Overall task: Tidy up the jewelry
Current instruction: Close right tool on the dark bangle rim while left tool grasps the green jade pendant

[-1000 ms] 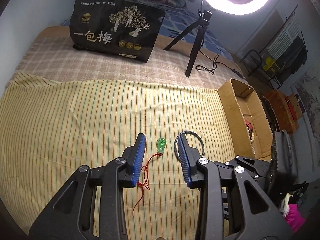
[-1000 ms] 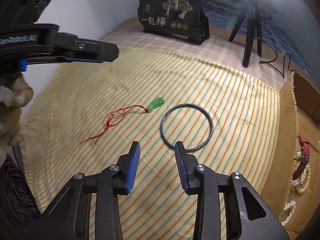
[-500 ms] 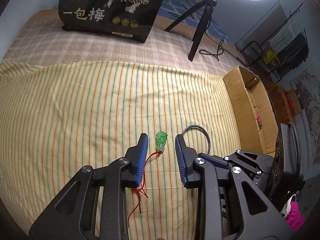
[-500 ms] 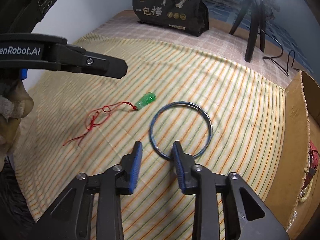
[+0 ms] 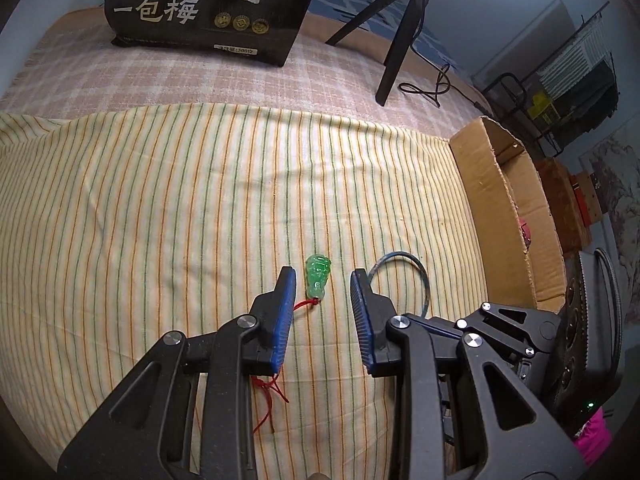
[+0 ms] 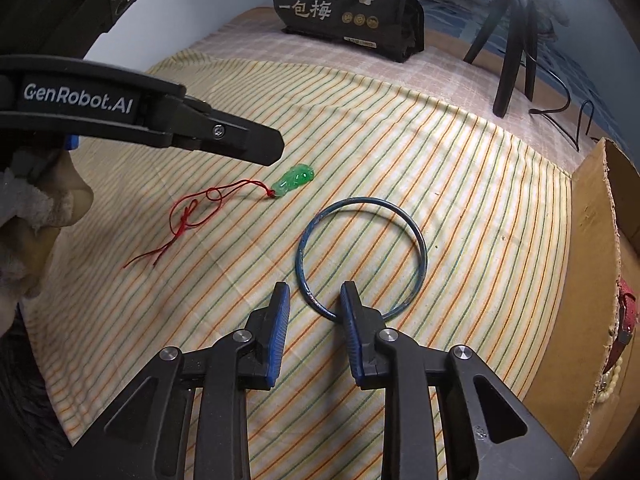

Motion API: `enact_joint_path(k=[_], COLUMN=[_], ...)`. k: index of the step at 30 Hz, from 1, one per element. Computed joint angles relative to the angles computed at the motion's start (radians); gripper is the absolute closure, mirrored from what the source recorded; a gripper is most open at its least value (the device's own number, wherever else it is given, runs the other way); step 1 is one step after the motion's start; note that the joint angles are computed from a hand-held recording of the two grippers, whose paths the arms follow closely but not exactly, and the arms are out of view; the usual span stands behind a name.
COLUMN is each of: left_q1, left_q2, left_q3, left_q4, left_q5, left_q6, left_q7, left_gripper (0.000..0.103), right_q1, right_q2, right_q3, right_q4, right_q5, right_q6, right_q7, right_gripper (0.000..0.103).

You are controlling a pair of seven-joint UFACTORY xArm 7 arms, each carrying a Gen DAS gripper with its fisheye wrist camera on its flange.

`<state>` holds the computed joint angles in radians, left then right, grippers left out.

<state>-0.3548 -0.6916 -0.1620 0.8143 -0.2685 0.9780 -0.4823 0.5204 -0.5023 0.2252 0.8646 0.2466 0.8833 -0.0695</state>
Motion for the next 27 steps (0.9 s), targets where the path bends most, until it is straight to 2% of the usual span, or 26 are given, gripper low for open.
enact_joint_path(k=[7, 12, 15, 23, 25, 27], left_q1=[-0.007, -0.005, -0.002, 0.0, -0.002, -0.002], left_q2=[-0.007, 0.015, 0.039, 0.098, 0.109, 0.111], left_q3=[0.013, -0.01, -0.031, -0.064, -0.067, -0.071], left_q4=[-0.015, 0.002, 0.016, 0.039, 0.042, 0.034], left_q5=[-0.014, 0.018, 0.054, 0.134, 0.141, 0.152], left_q6=[-0.007, -0.003, 0.008, 0.018, 0.012, -0.002], left_q7=[0.018, 0.034, 0.04, 0.038, 0.035, 0.031], left_gripper=[0.075, 0.075, 0.075, 0.075, 0.075, 0.075], right_q1=[-0.001, -0.012, -0.016, -0.008, -0.002, 0.007], right_q2=[-0.012, -0.036, -0.05, -0.079, -0.084, -0.085], right_q3=[0.014, 0.003, -0.007, -0.03, -0.045, -0.06], right_q4=[-0.006, -0.025, -0.034, -0.047, -0.054, -0.059], right_q5=[-0.026, -0.013, -0.005, 0.024, 0.049, 0.083], right_q6=[0.015, 0.024, 0.035, 0.052, 0.05, 0.049], right_q7=[0.0, 0.055, 0.069, 0.043, 0.025, 0.001], right_gripper=[0.08, 0.093, 0.095, 0.095, 0.091, 0.082])
